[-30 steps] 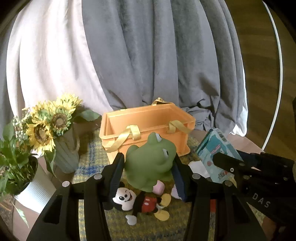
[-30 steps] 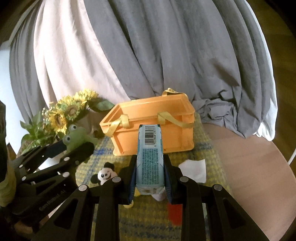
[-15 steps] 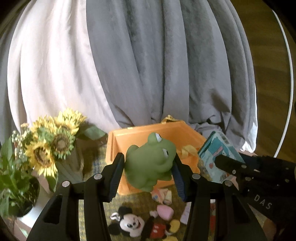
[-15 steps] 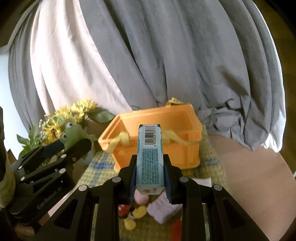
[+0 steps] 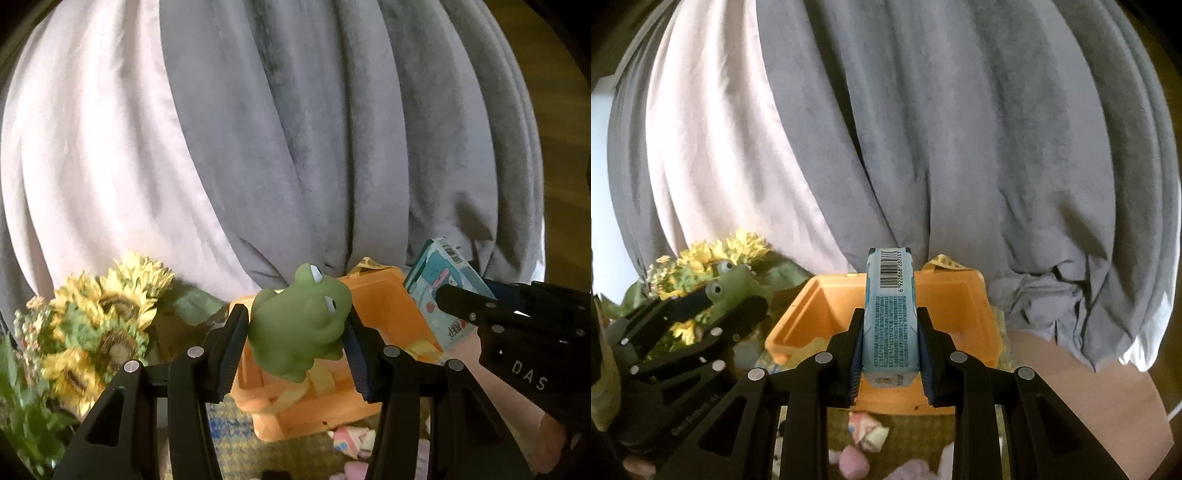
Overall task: Organize soft objects
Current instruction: 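Lift the frog and box with both tools and carry them over the orange crate, then open both tools to drop the frog and box into the crate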
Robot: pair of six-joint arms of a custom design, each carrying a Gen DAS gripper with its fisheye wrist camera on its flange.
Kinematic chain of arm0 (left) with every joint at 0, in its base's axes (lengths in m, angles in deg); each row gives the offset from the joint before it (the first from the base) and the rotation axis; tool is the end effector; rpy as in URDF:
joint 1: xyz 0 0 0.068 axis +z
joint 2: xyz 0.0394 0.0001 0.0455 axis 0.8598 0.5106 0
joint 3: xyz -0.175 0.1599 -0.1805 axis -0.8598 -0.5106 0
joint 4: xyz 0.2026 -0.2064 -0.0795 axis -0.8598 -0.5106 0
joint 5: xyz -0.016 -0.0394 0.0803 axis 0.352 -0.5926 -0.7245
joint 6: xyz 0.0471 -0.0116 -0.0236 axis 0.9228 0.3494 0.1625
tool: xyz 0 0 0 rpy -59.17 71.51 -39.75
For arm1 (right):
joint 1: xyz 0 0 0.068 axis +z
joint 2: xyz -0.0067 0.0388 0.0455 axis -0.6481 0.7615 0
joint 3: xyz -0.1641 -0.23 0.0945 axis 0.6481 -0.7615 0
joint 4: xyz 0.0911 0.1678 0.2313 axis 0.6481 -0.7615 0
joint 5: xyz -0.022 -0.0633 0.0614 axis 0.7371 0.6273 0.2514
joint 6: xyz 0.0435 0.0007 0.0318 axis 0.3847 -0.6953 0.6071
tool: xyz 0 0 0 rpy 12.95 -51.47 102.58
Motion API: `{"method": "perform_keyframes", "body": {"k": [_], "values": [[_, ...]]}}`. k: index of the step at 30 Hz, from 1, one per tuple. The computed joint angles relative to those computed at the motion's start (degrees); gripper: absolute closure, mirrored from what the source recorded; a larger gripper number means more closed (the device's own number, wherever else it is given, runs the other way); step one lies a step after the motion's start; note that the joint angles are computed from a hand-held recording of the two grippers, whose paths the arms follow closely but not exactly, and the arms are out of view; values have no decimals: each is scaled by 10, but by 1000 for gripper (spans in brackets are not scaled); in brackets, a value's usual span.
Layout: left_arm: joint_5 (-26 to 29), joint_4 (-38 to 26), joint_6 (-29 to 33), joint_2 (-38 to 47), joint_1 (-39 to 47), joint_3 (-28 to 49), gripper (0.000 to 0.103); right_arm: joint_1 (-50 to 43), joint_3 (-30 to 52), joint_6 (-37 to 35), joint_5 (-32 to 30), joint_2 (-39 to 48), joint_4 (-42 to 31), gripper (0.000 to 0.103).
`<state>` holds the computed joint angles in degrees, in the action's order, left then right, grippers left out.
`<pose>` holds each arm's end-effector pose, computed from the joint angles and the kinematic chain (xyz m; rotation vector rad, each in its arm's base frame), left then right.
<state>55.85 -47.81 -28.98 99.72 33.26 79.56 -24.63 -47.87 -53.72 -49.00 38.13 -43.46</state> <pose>0.1981 -0.0829 0.1517 0.1799 1.9599 0.0353 0.1980 0.0545 0.1494 -0.1171 2.0088 0.2243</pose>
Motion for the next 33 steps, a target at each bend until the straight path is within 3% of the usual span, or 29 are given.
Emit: {"method": "perform_keyframes", "body": {"k": [10,24,26,28,33], "values": [[57,22,20,204,60,121,53,-54,143,-27,-41,238,11,76],[117,-49,26,379,96,251,49,-77,268,-50,-75,403,-55,75],[114,-46,23,385,95,253,40,-80,278,-48,-81,412,-68,72],[115,-40,19,387,96,249,35,-80,280,-43,-73,416,-64,52],[114,-36,9,372,99,231,28,-77,261,-42,-44,399,-44,43]]}}
